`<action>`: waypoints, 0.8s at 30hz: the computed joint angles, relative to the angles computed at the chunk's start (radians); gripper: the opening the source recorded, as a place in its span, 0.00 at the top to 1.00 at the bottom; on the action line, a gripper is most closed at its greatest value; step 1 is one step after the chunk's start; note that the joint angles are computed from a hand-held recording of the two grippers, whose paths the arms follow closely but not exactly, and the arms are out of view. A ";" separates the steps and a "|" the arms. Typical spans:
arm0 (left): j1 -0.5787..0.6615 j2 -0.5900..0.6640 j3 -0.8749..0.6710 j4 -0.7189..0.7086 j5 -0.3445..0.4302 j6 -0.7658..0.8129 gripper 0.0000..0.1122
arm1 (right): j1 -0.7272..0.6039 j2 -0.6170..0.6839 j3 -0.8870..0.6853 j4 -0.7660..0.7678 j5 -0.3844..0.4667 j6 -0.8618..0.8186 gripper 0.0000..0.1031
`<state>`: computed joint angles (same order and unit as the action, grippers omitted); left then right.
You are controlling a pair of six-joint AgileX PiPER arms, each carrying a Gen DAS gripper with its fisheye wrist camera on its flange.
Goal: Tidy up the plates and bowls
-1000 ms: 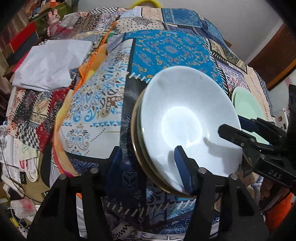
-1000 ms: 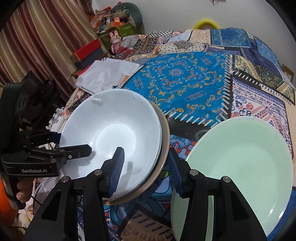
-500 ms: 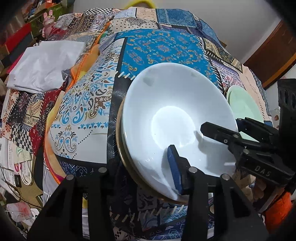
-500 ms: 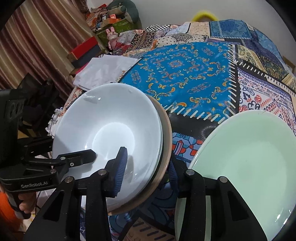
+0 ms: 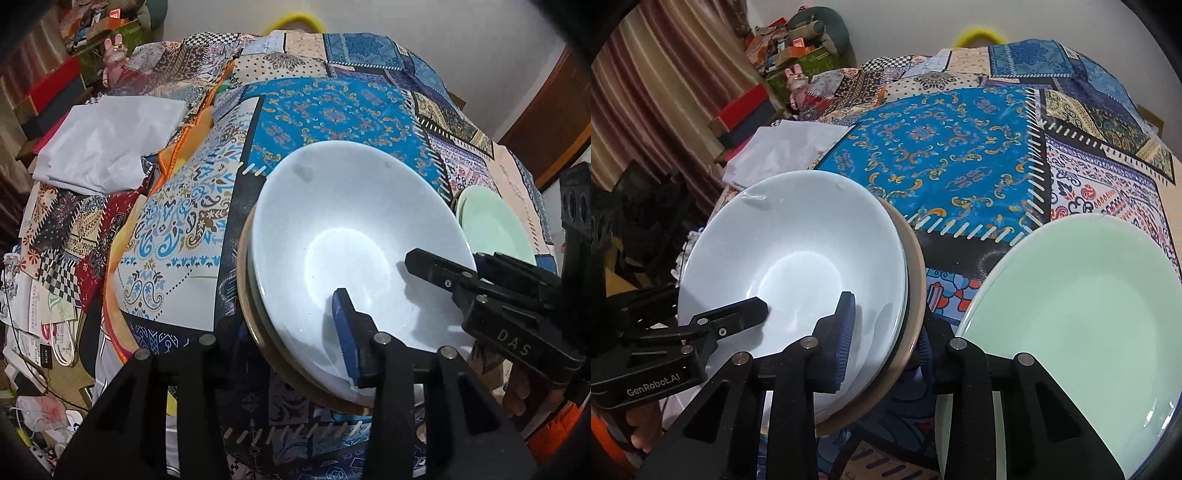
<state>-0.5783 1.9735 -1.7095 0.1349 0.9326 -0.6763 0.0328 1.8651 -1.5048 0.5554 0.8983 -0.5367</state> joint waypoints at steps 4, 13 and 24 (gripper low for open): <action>-0.004 -0.005 -0.015 0.007 0.004 -0.010 0.63 | -0.006 -0.015 0.010 0.010 -0.005 0.004 0.73; -0.033 -0.014 -0.097 0.038 0.040 -0.020 0.63 | -0.042 -0.080 0.016 0.042 -0.012 -0.015 0.73; -0.074 0.015 -0.231 0.062 0.096 -0.011 0.63 | -0.102 -0.130 0.005 0.073 -0.005 -0.033 0.73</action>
<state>-0.6521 1.9882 -1.9410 0.1972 1.0289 -0.6876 -0.0696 1.7350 -1.4996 0.6289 0.8932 -0.5700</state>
